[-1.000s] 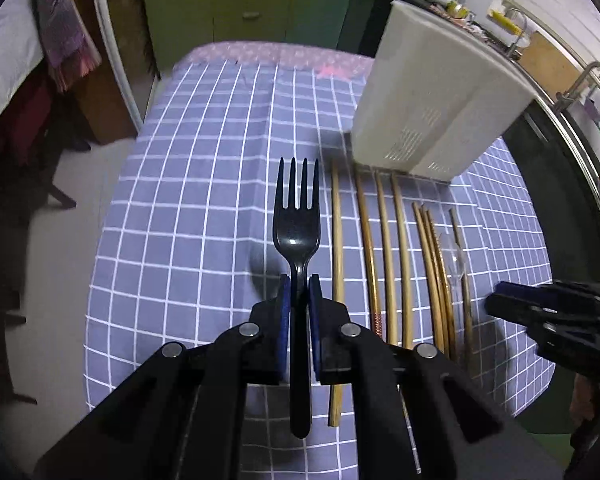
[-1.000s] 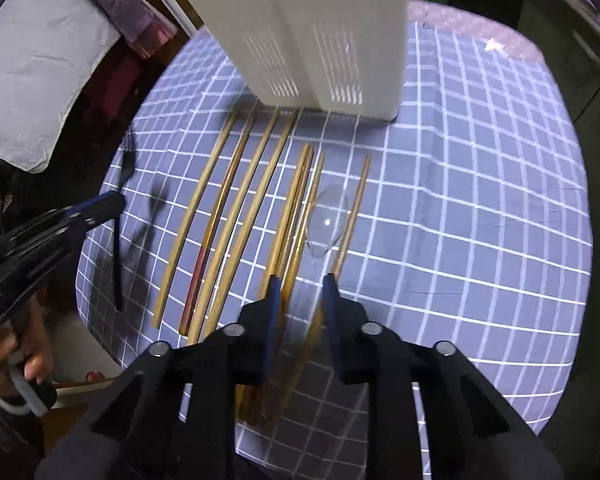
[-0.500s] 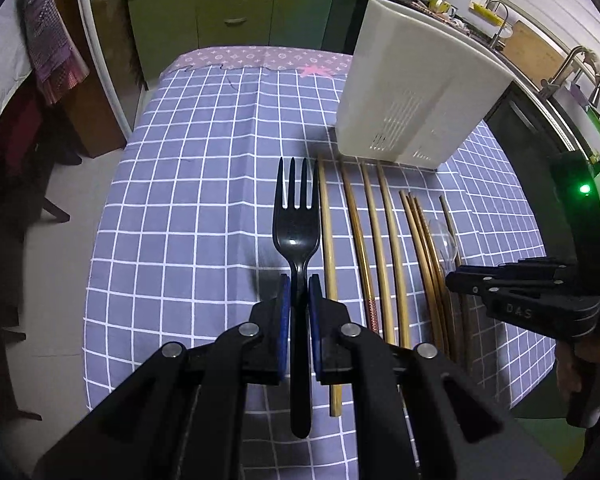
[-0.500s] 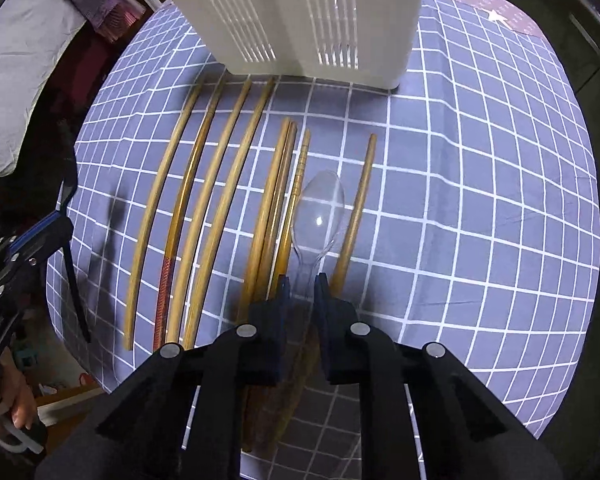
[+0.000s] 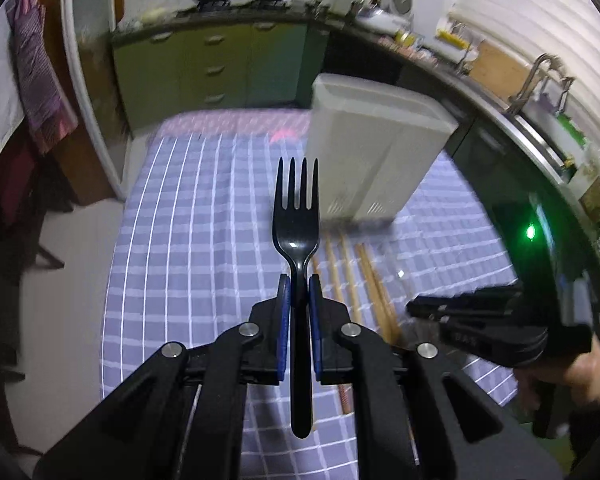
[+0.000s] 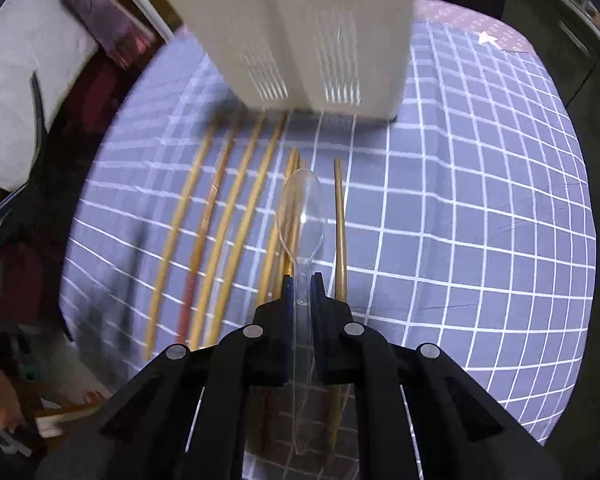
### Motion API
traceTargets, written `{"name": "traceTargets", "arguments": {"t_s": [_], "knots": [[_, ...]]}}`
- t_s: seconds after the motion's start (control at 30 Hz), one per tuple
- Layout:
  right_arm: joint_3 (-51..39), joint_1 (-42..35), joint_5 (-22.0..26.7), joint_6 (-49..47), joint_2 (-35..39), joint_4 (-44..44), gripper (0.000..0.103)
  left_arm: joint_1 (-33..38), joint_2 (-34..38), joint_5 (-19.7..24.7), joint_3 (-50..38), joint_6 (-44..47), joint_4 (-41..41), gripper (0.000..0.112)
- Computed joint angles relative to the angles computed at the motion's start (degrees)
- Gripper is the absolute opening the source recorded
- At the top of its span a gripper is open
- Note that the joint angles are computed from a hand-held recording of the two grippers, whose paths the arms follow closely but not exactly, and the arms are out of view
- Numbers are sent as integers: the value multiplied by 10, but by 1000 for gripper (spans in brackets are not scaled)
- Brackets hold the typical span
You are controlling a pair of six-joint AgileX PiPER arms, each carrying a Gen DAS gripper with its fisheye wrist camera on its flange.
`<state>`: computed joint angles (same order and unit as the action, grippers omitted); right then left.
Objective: Organize utensils
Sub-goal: 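Lower the fork into the white holder and open the left tool while the right carries the spoon over it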
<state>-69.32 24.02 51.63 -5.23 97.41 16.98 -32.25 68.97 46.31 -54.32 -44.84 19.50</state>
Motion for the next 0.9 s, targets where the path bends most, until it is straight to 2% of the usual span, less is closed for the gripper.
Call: {"name": "traceTargets", "arguments": {"t_s": [0.13, 0.27, 0.3, 0.37, 0.4, 0.43, 0.57, 0.73, 0.9], "knots": [[46, -44, -18, -73, -72, 82, 9, 6, 12, -12, -77, 29, 8, 9], [86, -95, -14, -150, -134, 155, 9, 15, 54, -54, -161, 47, 25, 9], [93, -116, -4, -173, -147, 169, 9, 18, 72, -76, -184, 47, 39, 9], [108, -143, 11, -205, -169, 194, 10, 14, 100, -109, -211, 21, 82, 9], [112, -156, 20, -222, -173, 207, 9, 22, 121, -147, -224, 13, 99, 9], [117, -166, 26, -235, -178, 219, 10, 24, 137, -168, -235, -4, 118, 9], [131, -210, 46, -286, -191, 257, 10, 34, 212, -217, -273, -132, 255, 9], [122, -268, 78, -327, -218, 284, 10, 35, 275, -221, -280, -281, 405, 9], [78, -298, 100, -337, -229, 300, 10, 40, 286, -228, -246, -299, 424, 10]]}}
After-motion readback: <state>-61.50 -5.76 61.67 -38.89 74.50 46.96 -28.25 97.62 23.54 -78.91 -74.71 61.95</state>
